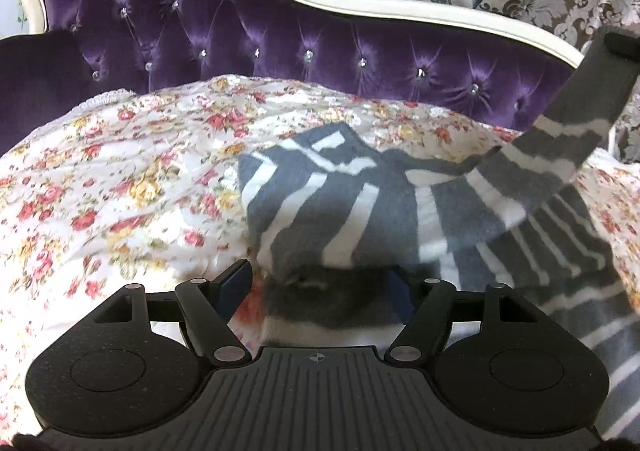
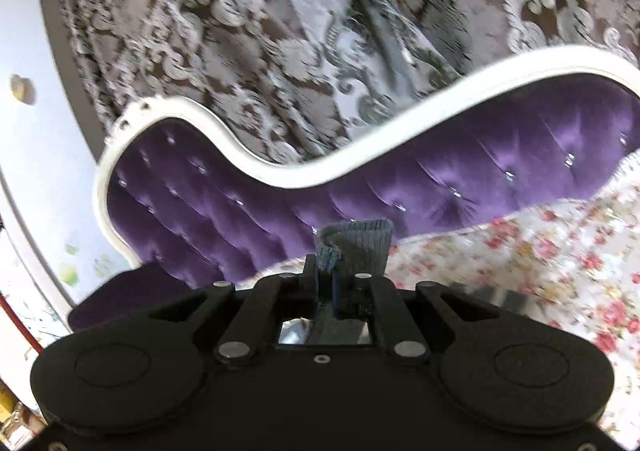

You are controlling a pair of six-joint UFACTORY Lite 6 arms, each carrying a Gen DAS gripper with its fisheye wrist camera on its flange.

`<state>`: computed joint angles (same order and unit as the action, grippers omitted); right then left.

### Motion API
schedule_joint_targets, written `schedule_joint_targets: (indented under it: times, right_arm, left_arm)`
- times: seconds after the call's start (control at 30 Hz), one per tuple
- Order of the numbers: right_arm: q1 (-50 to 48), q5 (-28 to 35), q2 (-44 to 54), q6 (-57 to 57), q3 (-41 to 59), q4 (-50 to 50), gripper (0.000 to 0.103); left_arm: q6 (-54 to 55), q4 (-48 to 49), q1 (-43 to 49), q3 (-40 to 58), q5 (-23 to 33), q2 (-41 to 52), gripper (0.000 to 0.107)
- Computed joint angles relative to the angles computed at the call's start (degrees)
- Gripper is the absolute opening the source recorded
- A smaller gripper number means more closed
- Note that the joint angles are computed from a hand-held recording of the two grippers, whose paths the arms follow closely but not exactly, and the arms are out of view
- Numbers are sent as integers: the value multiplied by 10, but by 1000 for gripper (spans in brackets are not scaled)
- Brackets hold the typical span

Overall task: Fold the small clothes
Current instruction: 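Lift the held side and fold it toward the cardigan's center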

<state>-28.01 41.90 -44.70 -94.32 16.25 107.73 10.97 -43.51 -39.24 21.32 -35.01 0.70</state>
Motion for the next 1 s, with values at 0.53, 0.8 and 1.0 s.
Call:
schedule_joint_targets:
  times: [0.53,0.8,1.0]
  right_arm:
    - [-142,84,13,56,-7,-110,13]
    - [-69,-90,198,143,62,-325,21]
    - [-35,-126,207,227,68,-479,30]
  left_arm:
    - [-35,46,112,44,-16,80,70]
    - [43,21,96,28,-31,71,76]
    - [131,25,105,0,21,8,77]
